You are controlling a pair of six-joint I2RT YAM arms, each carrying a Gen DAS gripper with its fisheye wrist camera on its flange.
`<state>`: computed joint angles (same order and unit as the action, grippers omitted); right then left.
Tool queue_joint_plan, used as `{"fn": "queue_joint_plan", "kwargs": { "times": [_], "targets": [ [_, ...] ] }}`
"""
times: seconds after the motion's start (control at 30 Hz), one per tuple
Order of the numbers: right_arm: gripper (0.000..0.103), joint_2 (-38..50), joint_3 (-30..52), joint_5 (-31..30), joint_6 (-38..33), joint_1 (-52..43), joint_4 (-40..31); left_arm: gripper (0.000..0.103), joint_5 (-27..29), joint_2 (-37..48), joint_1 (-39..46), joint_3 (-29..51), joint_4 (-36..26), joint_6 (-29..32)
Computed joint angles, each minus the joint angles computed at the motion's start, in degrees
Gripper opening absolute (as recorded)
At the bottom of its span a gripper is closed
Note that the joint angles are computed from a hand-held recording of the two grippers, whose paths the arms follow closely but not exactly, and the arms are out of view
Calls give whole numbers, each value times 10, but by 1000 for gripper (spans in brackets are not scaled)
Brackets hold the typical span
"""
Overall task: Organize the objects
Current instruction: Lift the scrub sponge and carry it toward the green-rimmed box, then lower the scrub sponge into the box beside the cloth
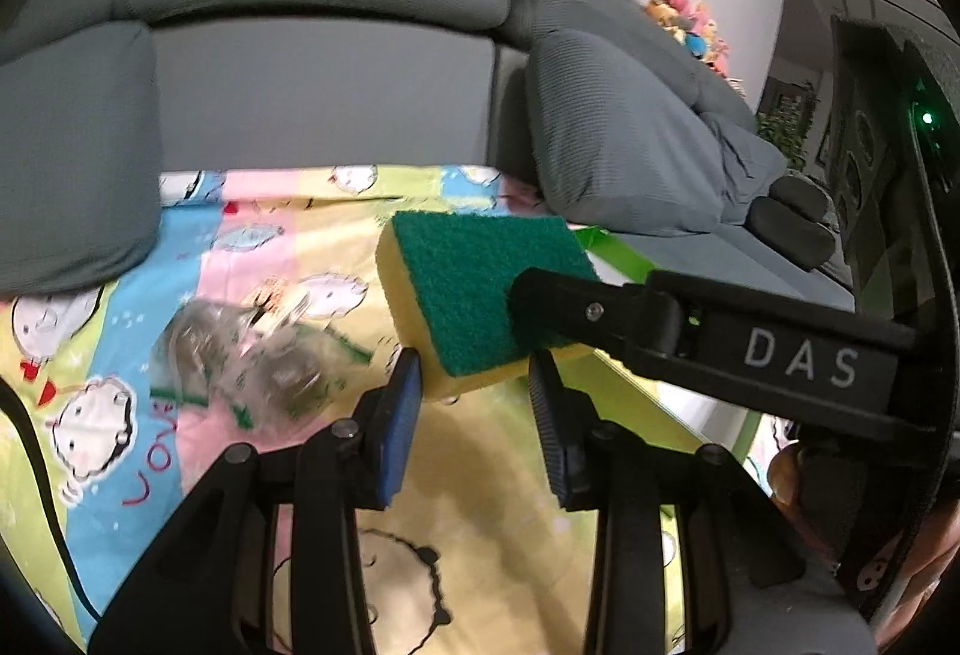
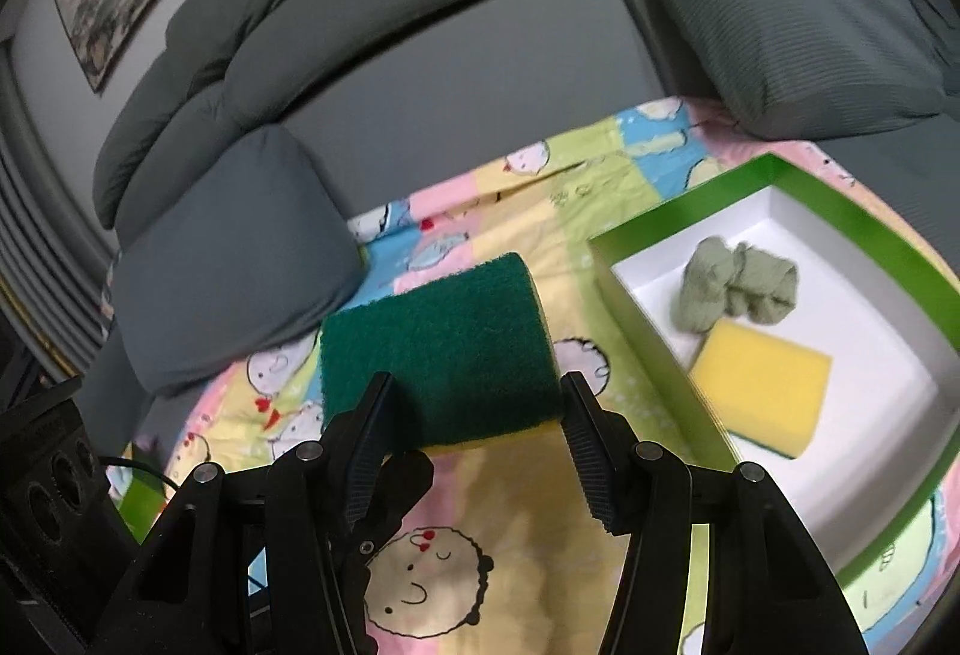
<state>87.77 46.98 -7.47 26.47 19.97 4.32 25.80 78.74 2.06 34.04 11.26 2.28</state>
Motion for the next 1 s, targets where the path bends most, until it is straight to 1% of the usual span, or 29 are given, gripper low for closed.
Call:
{"fn": "queue_joint_plan", "kwargs": {
  "times": [0.17, 0.33, 0.57, 0.7, 1.0],
  "targets": [
    [58, -41, -27, -8, 15, -36, -6, 34, -9, 10, -42, 17, 4, 0],
    [58, -65, -46, -18, 15, -75, -18, 34, -17, 37, -81, 40, 5, 4],
    [58, -69, -62, -35, 14, -130, -21, 34, -32, 71, -133, 67, 0, 1],
    [58, -70, -69, -42, 15, -160, -24, 34, -28, 96, -154, 88, -7, 3],
    [58, -64, -68, -44, 18, -209, -44, 34, -22, 146, -195, 142, -47, 9]
  ]
}}
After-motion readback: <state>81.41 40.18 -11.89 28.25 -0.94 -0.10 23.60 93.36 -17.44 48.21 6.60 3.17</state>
